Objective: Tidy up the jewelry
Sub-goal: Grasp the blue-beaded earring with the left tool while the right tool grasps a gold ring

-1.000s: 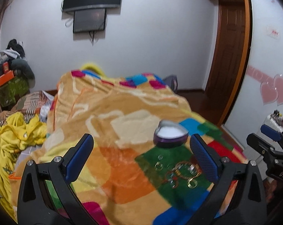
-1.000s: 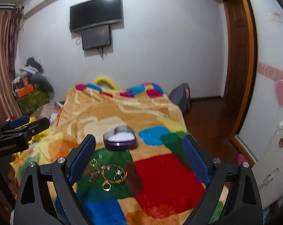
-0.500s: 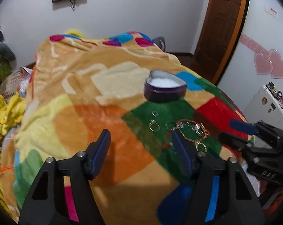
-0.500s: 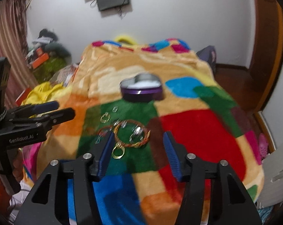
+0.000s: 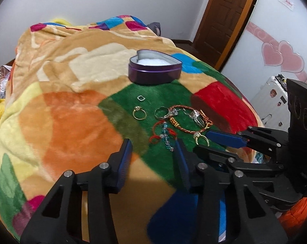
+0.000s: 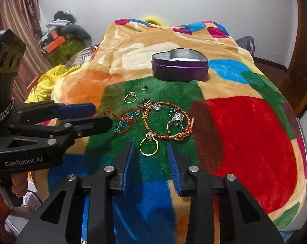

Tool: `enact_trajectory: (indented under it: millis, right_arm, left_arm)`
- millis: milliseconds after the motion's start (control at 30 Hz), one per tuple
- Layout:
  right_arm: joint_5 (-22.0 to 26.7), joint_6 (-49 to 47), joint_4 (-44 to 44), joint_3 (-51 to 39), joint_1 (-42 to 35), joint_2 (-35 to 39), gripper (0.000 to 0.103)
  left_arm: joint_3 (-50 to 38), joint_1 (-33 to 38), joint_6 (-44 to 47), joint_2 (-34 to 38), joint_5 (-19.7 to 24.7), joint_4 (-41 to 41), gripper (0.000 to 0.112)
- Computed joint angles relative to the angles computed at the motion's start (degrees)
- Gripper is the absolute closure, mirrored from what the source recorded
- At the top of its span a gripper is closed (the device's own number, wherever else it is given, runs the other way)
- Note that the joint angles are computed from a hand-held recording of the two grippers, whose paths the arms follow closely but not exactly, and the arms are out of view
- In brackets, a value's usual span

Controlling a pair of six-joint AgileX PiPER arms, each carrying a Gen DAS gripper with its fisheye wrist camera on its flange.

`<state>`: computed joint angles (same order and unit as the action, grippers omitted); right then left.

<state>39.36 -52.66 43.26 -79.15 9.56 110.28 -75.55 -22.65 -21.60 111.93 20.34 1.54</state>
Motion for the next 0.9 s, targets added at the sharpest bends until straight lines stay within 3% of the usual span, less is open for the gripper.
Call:
enact_trajectory:
  millis: [167,333,467,533,900]
  right_arm:
    - [-0.3,-1.07,0.14,0.1,0.05,0.15,0.083]
    - [-0.76,-1.66,0.44,0.26,0.05,0.05,0.086]
    - [-0.6,-1.29,0.55,-0.21,0.0,0.23,0.086]
    - [-0.61,-1.15,0.61,-0.24,-0.03,0.16,0.086]
    - [-1.7,-1.27,2.21,-0.14,-0.75,-2.1,0.086]
  left_arm:
    - [-0.75,0.87,6.71,0.9,-0.21,-7.09,0.071]
    - [-2.51,1.64,14.59,2.8,0.95,-15.38,0.081]
    - [-3.38,1.0,11.95,3.86,0.8,-12.04,0.089]
    - [-3.54,0.82,10.63,4.03,0.75,-10.49,0.105]
    - [-1.22,0.49,2.64,-0.19,-1.21,-1.82,0.106]
